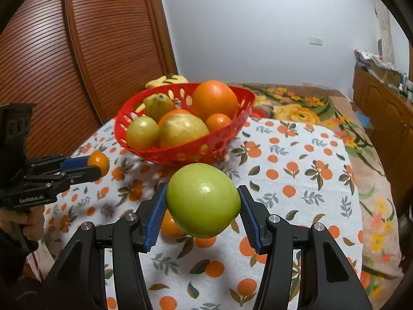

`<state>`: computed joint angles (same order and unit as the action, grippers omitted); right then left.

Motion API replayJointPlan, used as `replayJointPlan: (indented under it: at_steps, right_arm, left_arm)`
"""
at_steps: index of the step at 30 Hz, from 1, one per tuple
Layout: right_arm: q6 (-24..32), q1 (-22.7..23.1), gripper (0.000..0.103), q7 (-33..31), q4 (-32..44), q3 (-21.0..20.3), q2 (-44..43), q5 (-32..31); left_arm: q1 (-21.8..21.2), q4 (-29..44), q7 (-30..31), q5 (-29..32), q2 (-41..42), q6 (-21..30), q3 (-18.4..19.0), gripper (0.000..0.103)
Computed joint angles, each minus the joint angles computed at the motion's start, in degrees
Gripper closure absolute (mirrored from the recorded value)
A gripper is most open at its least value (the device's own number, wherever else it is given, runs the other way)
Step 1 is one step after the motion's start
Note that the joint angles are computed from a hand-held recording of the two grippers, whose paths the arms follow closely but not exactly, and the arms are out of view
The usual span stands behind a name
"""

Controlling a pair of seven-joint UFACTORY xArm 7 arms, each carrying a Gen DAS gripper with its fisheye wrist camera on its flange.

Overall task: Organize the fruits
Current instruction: 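Lower the green apple into the basket with the right tool while the left tool lowers the orange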

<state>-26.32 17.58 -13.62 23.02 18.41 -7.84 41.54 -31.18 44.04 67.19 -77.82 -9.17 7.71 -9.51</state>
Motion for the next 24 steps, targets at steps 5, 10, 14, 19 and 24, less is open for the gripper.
replayJointPlan:
  at_steps: [5, 10, 14, 19, 24]
  right_arm:
    - [-0.56, 0.11, 0.048, -2.31, 0.36, 1.95, -1.58, 2.75]
    - [-0.76, 0.05, 0.048, -4.84, 1.28, 3.69, -2.25, 5.13]
    - [-0.59, 0.05, 0.048, -7.45, 2.67, 4.49, -2.11, 6.99]
    - [0.06, -0.28, 0.048, -11.81, 5.44, 4.64, -1.07, 9.42]
    - [1.41, -0.57, 0.048, -21.58, 11.35, 4.16, 2.21, 15.32]
  left_arm:
    - [-0.41, -0.22, 1.04, -1.33, -1.78, -0.48, 0.4, 0.07]
    - [-0.5, 0.01, 3.07, -2.88, -2.73, -0.87, 0.64, 0.07]
    - [-0.52, 0.58, 3.99, -3.62, -2.93, -1.09, 0.69, 0.07]
    - [-0.16, 1.9, 4.12, -3.18, -2.21, -1.29, 0.59, 0.07]
    - [0.78, 4.61, 3.53, -1.54, 0.49, -1.31, 0.67, 0.07]
